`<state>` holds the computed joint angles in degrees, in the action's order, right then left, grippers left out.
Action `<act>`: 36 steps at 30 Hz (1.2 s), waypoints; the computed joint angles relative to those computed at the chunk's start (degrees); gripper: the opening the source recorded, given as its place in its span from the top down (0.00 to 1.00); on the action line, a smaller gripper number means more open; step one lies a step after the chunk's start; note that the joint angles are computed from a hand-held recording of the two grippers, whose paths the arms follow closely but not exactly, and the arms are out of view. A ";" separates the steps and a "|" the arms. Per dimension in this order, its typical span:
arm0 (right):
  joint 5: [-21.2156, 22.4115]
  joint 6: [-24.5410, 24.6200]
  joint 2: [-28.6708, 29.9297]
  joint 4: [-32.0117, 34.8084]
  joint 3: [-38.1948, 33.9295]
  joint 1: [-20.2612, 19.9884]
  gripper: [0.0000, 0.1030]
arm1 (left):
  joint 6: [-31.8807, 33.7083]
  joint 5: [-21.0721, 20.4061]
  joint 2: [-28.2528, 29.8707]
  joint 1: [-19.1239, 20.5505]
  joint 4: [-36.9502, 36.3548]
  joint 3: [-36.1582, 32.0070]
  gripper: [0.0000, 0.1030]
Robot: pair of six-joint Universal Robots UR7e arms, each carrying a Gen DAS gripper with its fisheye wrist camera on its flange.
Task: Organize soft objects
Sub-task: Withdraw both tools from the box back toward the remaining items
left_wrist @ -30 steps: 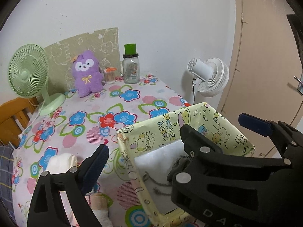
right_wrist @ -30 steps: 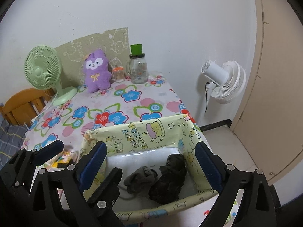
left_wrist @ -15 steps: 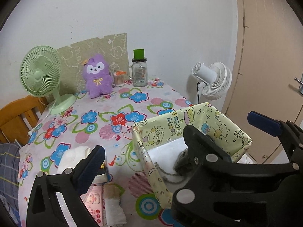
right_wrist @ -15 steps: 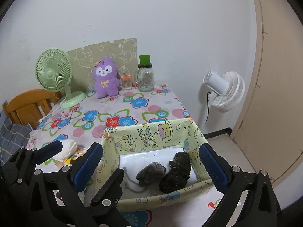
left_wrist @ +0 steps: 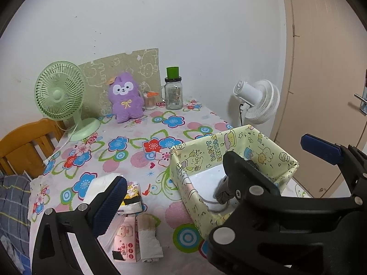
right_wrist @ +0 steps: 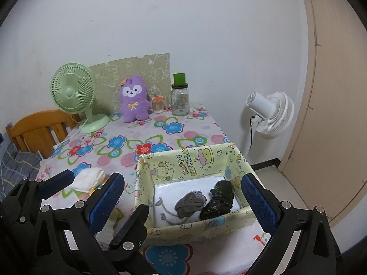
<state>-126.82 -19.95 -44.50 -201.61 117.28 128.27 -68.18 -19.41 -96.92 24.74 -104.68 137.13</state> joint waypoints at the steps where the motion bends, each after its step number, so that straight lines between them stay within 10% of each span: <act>1: -0.09 0.07 0.02 -0.05 0.08 0.19 0.00 | -0.85 -0.04 -0.36 -0.25 1.15 -0.04 0.00; 24: 1.71 2.80 1.42 0.74 1.36 3.95 0.00 | -26.19 -2.96 -8.53 -6.42 34.36 -2.16 0.00; 36: 4.00 2.86 4.28 1.14 0.26 4.59 0.00 | -28.07 -3.40 -13.16 -6.75 38.65 -0.44 0.00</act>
